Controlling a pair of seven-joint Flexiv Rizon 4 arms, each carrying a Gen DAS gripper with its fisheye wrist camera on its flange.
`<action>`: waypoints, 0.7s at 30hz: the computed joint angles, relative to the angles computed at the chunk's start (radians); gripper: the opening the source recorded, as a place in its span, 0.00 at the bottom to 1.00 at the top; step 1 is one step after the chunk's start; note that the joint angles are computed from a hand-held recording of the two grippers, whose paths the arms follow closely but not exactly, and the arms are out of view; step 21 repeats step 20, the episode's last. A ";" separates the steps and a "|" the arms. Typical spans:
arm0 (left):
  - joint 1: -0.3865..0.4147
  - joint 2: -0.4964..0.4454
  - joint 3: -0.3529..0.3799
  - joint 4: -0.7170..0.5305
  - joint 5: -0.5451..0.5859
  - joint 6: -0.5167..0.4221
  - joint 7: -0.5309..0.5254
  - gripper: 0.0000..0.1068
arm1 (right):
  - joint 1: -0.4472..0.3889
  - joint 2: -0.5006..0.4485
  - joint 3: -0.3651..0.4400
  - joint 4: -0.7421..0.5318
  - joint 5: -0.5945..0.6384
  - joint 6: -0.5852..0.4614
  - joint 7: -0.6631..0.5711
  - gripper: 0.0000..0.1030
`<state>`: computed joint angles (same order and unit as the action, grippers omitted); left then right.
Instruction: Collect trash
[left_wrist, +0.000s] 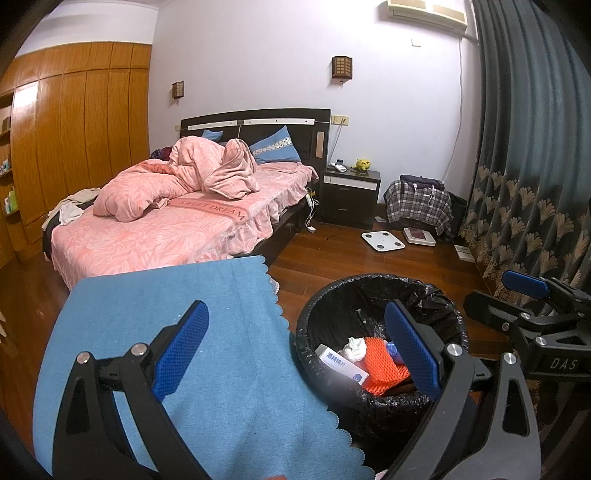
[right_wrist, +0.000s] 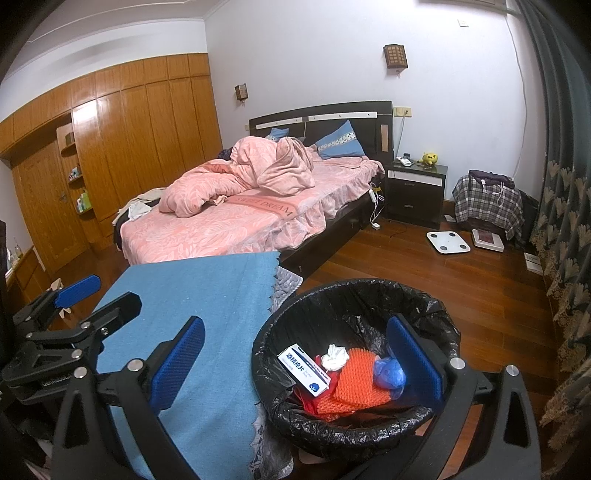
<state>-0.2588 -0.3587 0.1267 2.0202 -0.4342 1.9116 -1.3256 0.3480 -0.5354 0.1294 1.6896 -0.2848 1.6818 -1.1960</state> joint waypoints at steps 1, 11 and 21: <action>0.002 0.001 -0.002 -0.001 0.001 -0.003 -0.001 0.88 | 0.000 0.000 0.000 0.000 0.000 0.000 0.000 0.94; 0.005 0.001 -0.002 -0.002 0.010 -0.005 -0.008 0.88 | 0.000 0.000 0.001 -0.003 0.002 -0.002 -0.003 0.94; 0.009 0.004 -0.001 -0.002 0.015 -0.011 -0.010 0.88 | -0.001 -0.001 0.003 -0.005 0.003 -0.005 -0.004 0.94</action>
